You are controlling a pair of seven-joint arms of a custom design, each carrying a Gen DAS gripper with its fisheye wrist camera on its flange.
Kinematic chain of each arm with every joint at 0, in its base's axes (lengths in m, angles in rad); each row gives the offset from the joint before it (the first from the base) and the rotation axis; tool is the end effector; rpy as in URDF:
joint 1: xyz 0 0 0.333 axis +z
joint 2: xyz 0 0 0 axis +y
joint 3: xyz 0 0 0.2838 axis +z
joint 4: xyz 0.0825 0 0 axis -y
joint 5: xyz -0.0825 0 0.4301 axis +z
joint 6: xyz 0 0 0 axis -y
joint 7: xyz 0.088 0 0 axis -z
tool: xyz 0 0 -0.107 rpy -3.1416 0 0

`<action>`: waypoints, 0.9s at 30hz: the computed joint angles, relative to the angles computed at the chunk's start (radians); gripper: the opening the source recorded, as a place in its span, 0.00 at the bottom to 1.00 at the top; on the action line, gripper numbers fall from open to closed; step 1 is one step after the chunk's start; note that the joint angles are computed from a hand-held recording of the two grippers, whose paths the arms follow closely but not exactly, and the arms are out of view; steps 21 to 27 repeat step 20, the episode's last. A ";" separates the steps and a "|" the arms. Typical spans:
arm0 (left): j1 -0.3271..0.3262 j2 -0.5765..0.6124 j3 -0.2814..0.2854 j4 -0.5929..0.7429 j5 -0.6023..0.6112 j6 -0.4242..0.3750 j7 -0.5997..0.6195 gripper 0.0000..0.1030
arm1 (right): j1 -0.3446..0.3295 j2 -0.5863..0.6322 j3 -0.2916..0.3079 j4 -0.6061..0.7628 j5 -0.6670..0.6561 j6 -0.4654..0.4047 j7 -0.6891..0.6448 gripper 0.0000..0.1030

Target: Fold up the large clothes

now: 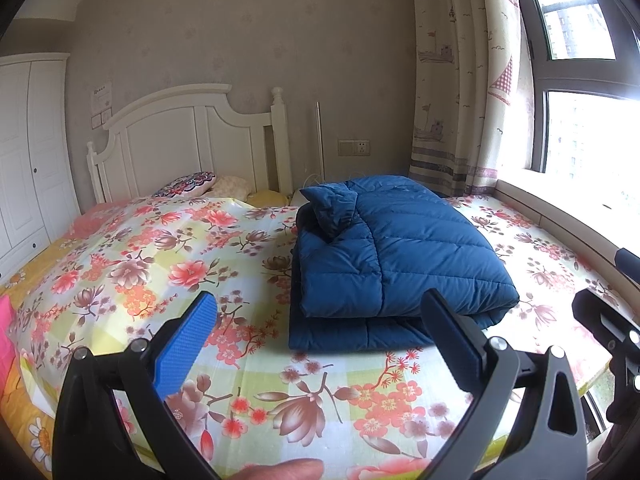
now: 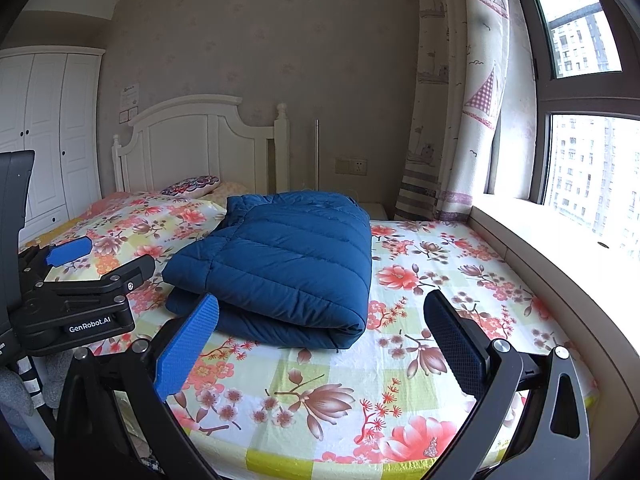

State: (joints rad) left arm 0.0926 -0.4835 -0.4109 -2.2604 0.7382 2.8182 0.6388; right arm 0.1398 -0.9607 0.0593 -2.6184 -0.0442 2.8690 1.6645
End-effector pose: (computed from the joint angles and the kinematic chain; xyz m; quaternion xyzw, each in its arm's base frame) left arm 0.4806 -0.2227 0.5957 -0.5818 0.6041 -0.3565 0.4116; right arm 0.3728 0.0837 0.6519 -0.6226 0.5366 -0.3741 0.4294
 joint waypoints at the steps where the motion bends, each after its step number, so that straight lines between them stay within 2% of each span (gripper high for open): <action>1: -0.003 -0.002 0.003 -0.003 -0.002 0.000 0.002 0.98 | 0.001 -0.001 0.001 -0.001 0.001 -0.001 0.000 0.96; 9: -0.031 0.016 0.017 0.007 -0.028 -0.011 0.041 0.98 | 0.030 0.003 -0.038 0.003 0.022 -0.024 -0.045 0.96; 12: 0.009 0.017 -0.015 0.000 0.020 0.019 -0.018 0.98 | 0.039 0.021 -0.051 0.009 0.036 -0.038 -0.062 0.96; 15: -0.067 0.080 0.055 0.032 -0.069 -0.010 0.112 0.98 | 0.041 0.049 -0.062 0.017 0.047 -0.057 -0.079 0.96; 17: -0.143 0.136 0.142 0.073 -0.211 -0.060 0.269 0.98 | 0.051 0.079 -0.088 0.037 0.061 -0.074 -0.103 0.96; 19: -0.132 0.176 0.176 0.117 -0.262 -0.090 0.303 0.98 | 0.061 0.134 -0.137 0.087 0.090 -0.103 -0.138 0.96; 20: -0.106 0.192 0.176 0.139 -0.251 -0.104 0.283 0.98 | 0.044 0.158 -0.143 0.107 0.094 -0.103 -0.147 0.96; 27: -0.106 0.192 0.176 0.139 -0.251 -0.104 0.283 0.98 | 0.044 0.158 -0.143 0.107 0.094 -0.103 -0.147 0.96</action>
